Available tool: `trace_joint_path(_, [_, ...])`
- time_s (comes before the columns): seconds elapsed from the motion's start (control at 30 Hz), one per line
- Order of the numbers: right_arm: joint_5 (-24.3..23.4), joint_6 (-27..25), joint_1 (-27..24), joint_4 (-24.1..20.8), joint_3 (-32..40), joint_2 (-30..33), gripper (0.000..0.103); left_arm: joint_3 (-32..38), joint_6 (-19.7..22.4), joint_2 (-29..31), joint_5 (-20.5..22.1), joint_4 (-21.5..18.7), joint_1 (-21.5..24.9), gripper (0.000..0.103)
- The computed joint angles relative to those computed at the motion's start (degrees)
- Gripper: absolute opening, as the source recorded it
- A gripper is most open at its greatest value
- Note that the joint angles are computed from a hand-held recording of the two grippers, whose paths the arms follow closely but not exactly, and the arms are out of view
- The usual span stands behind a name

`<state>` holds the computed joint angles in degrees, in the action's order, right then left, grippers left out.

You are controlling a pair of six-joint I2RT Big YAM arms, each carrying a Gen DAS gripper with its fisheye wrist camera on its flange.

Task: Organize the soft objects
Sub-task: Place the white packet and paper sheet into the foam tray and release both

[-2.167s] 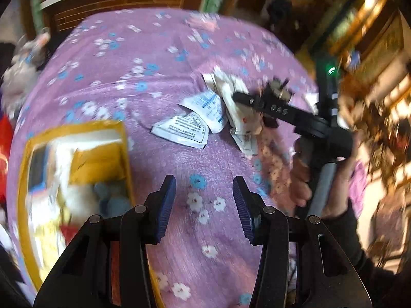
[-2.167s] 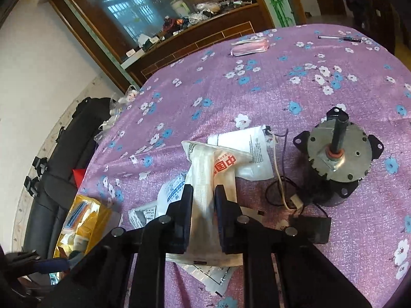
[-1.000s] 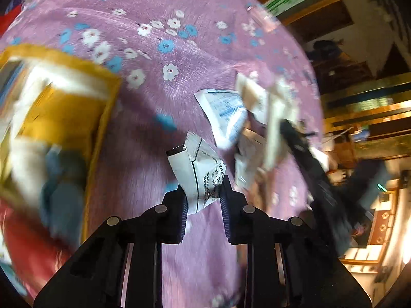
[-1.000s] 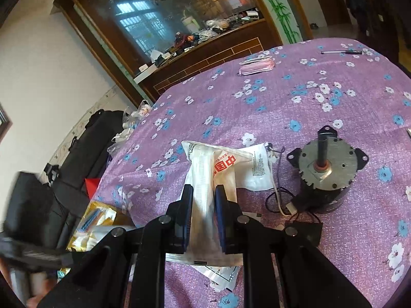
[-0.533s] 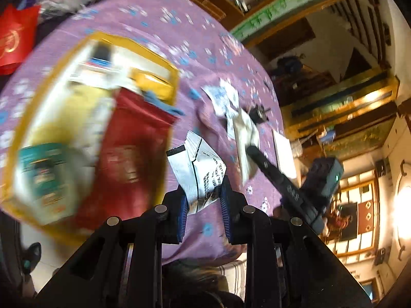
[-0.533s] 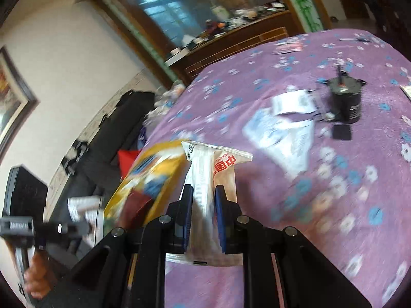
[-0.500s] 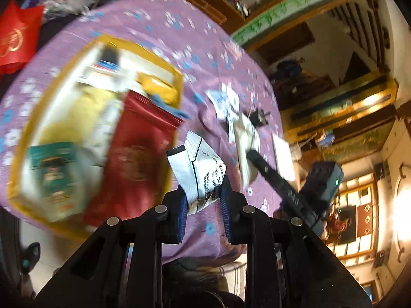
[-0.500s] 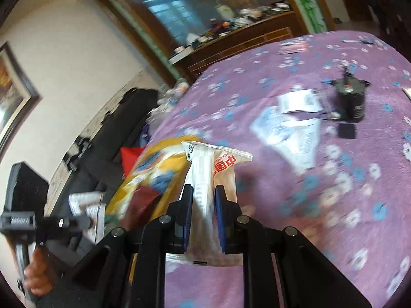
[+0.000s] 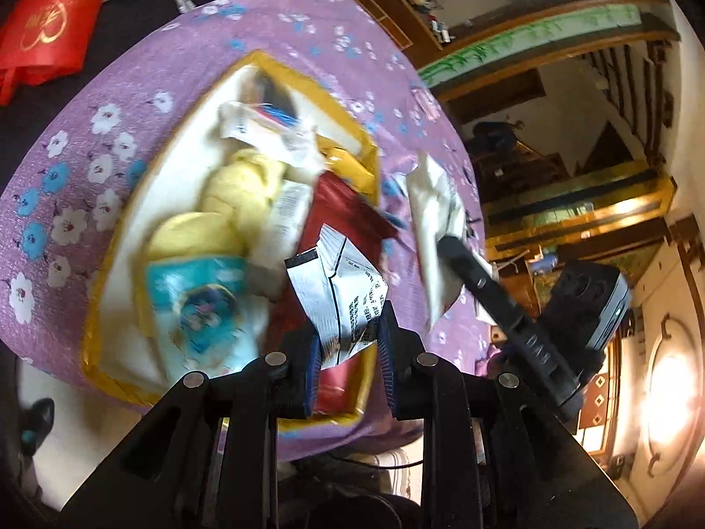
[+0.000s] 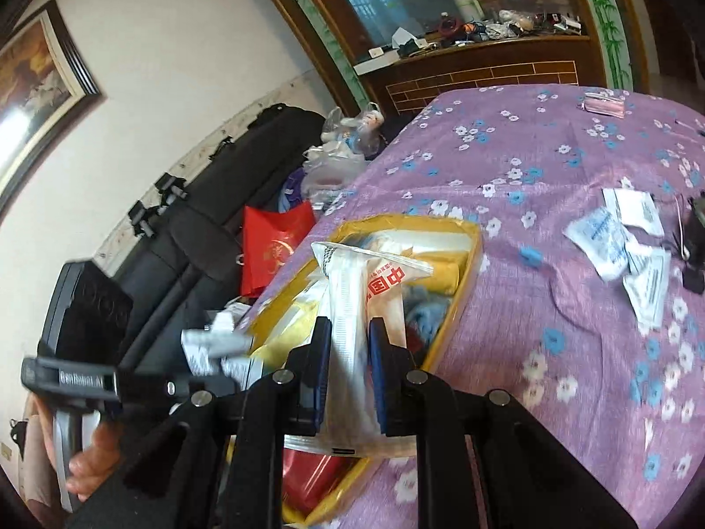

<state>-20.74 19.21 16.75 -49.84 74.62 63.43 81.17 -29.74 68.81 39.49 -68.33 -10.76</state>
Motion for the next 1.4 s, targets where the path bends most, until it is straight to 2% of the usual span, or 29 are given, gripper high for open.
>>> trace_joint_path(0.23, [2.5,-0.4,0.6,-0.4,4.8,6.6,0.015,1.5,0.4,2.9,0.4,0.0,1.7,0.022])
trace_joint_path(0.33, [1.4,0.5,0.3,-1.0,6.8,9.0,0.015,2.1,1.3,4.2,0.0,-0.1,2.0,0.022])
trace_joint_path(0.4, [3.2,-0.2,0.9,-1.4,8.0,10.5,0.016,2.0,1.6,4.7,-0.2,-0.3,2.1,0.022])
trace_joint_path(0.47, [4.8,-0.2,1.6,-1.4,8.5,11.6,0.016,1.8,1.6,5.2,-0.9,-0.6,2.1,0.023])
trace_joint_path(0.6, [4.3,1.6,1.9,-0.3,7.7,12.7,0.019,1.2,1.7,4.9,-4.0,1.1,1.2,0.024])
trace_joint_path(0.67, [4.9,2.0,2.0,0.7,7.1,12.4,0.019,0.6,1.3,4.6,-3.8,2.0,1.3,0.03])
trace_joint_path(0.73, [2.9,3.8,1.5,1.9,6.4,11.9,0.022,-0.6,1.7,3.5,-2.3,4.3,1.4,0.053])
trace_joint_path(0.8, [0.5,4.9,0.8,4.2,5.2,10.7,0.028,-2.5,2.0,1.9,1.4,8.0,2.1,0.065])
trace_joint_path(0.83, [0.3,5.3,0.6,5.9,4.1,9.4,0.033,-3.0,2.1,1.3,2.0,8.3,2.3,0.065])
trace_joint_path(0.87, [0.3,6.0,0.4,6.8,3.4,8.4,0.046,-3.1,1.7,1.0,1.6,8.1,2.4,0.065])
trace_joint_path(0.9, [0.1,7.1,0.1,7.6,2.5,7.3,0.054,-3.2,1.1,0.4,0.9,7.9,2.5,0.065])
trace_joint_path(0.97, [-1.7,9.3,-1.0,8.7,0.6,4.8,0.054,-3.3,2.4,-0.8,0.1,6.7,2.2,0.065])
trace_joint_path(1.07, [-3.6,10.0,-3.1,8.9,-2.3,1.1,0.054,-1.6,6.5,-1.2,-3.5,2.3,-0.6,0.065])
trace_joint_path(1.13, [-4.4,10.1,-4.7,8.3,-4.2,-1.1,0.054,-1.0,9.2,-2.0,-4.9,0.8,-3.3,0.065])
trace_joint_path(1.2, [-6.2,10.4,-7.0,7.2,-6.6,-3.4,0.055,-1.0,9.8,-2.8,-6.1,0.8,-5.7,0.065])
trace_joint_path(1.3, [-7.7,9.0,-10.4,5.8,-9.4,-6.8,0.055,-1.1,8.9,-3.2,-5.7,2.5,-10.0,0.065])
trace_joint_path(1.4, [-7.5,6.8,-13.4,3.1,-11.2,-9.8,0.055,-0.1,7.2,-3.8,-13.1,4.5,-16.1,0.065])
